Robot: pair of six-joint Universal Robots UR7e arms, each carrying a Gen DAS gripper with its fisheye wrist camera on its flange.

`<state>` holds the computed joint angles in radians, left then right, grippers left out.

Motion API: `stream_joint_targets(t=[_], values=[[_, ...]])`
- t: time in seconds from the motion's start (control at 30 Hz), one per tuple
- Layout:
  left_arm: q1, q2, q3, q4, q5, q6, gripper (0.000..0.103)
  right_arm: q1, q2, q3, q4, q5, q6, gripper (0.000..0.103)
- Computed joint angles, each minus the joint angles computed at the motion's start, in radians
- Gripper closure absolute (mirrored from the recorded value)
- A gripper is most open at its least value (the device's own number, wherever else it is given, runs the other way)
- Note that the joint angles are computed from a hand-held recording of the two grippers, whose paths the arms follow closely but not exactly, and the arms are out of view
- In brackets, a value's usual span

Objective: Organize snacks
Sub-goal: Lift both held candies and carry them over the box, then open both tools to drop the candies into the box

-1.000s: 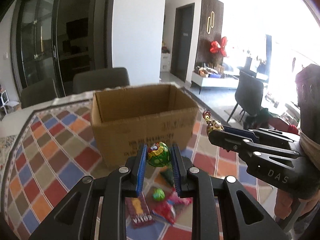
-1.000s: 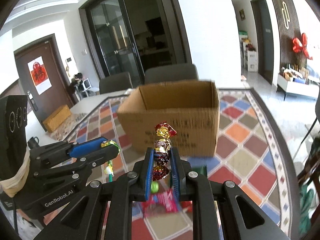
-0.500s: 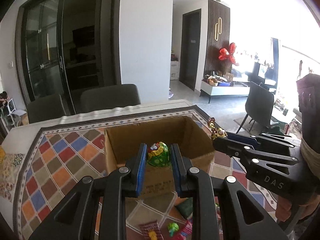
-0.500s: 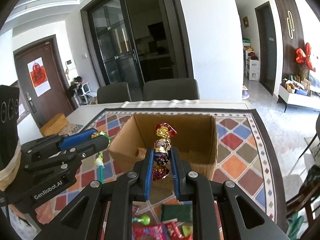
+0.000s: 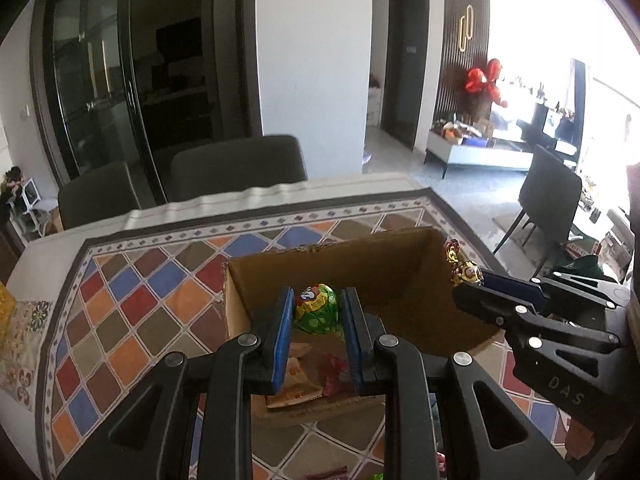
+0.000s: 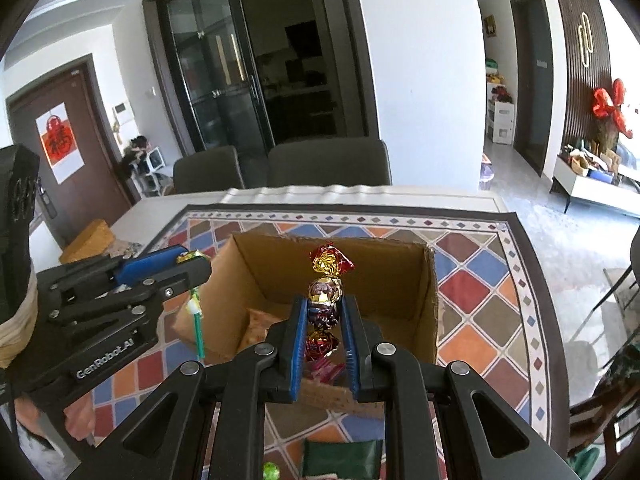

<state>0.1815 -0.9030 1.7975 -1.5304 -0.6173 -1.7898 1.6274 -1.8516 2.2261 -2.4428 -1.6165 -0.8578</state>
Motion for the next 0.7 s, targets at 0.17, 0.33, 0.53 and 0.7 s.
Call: stream_joint_targets(t=[0.17,0.33,0.53,0.7], values=[[0.024,0.023,-0.04,0.108,-0.011,-0.071,0.068,0.005,0.062,-0.008,-0.036,-0.044,0.021,0.085],[-0.008,0.036,-0.054,0.192,-0.021,-0.138,0.056,0.008,0.064,0.021,-0.124,-0.093,0.001,0.064],[-0.07,0.041,-0.038,0.183,-0.013,-0.153,0.052,-0.018,-0.028,0.051,-0.066,-0.049,-0.046,0.064],[-0.126,0.048,-0.033,0.186,-0.018,-0.173,0.051,-0.041,-0.132,0.082,-0.009,0.008,-0.093,0.064]])
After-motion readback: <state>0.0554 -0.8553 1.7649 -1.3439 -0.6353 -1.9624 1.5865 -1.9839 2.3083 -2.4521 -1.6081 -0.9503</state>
